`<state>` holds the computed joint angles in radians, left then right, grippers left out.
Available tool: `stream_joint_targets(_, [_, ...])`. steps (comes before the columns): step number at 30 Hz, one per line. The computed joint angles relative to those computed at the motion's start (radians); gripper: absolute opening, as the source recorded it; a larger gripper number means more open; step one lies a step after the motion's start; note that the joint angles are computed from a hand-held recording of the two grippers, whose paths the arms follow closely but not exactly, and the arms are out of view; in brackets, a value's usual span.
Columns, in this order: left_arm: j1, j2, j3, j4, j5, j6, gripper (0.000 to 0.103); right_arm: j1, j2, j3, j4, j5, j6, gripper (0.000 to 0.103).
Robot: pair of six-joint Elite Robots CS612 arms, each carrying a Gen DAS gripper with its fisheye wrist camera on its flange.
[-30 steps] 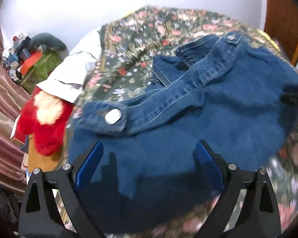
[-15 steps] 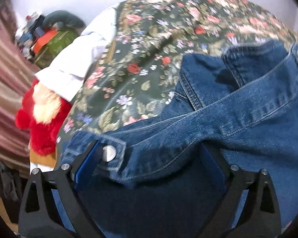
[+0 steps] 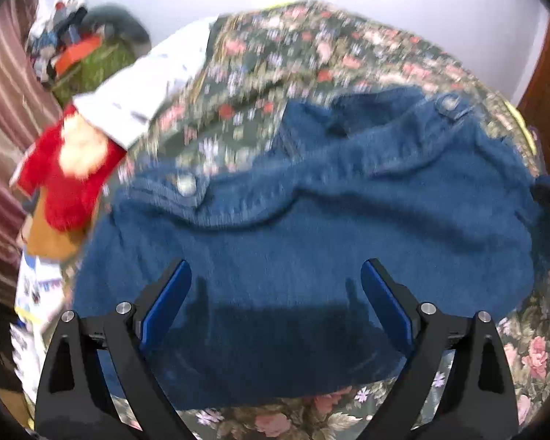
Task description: Fold large clothes
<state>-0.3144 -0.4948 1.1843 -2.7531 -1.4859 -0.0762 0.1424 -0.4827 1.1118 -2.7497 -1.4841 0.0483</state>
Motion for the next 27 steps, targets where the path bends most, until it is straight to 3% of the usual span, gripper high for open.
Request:
stream_joint_targets(4, [0.006, 0.035, -0.039, 0.085, 0.024, -0.089, 0.094, 0.011, 0.074, -0.137, 0.119, -0.043, -0.029, 0.021])
stream_joint_targets(6, [-0.002, 0.036, -0.021, 0.045, 0.063, -0.066, 0.095, 0.014, 0.112, -0.198, 0.177, -0.094, -0.018, 0.021])
stream_joint_targets(9, [-0.02, 0.037, 0.002, 0.007, 0.14, 0.015, 0.095, 0.004, 0.126, -0.203, 0.153, -0.078, 0.025, 0.02])
stream_joint_targets(11, [-0.02, 0.035, 0.018, -0.023, 0.148, 0.036, 0.095, 0.001, 0.118, -0.184, 0.129, -0.085, 0.048, 0.02])
stream_joint_targets(14, [-0.012, 0.015, 0.044, -0.027, 0.123, 0.003, 0.094, 0.005, 0.097, -0.154, 0.117, -0.108, 0.05, 0.021])
stream_joint_targets(19, [0.01, -0.05, 0.15, -0.109, 0.057, -0.036, 0.094, 0.012, 0.028, -0.053, 0.089, -0.148, 0.052, 0.021])
stream_joint_targets(22, [0.025, -0.092, 0.222, -0.17, 0.011, -0.084, 0.094, 0.015, -0.016, 0.007, 0.074, -0.15, 0.048, 0.021])
stream_joint_targets(27, [0.044, -0.137, 0.31, -0.274, -0.004, -0.199, 0.094, 0.032, -0.062, 0.071, 0.046, -0.154, 0.031, 0.021])
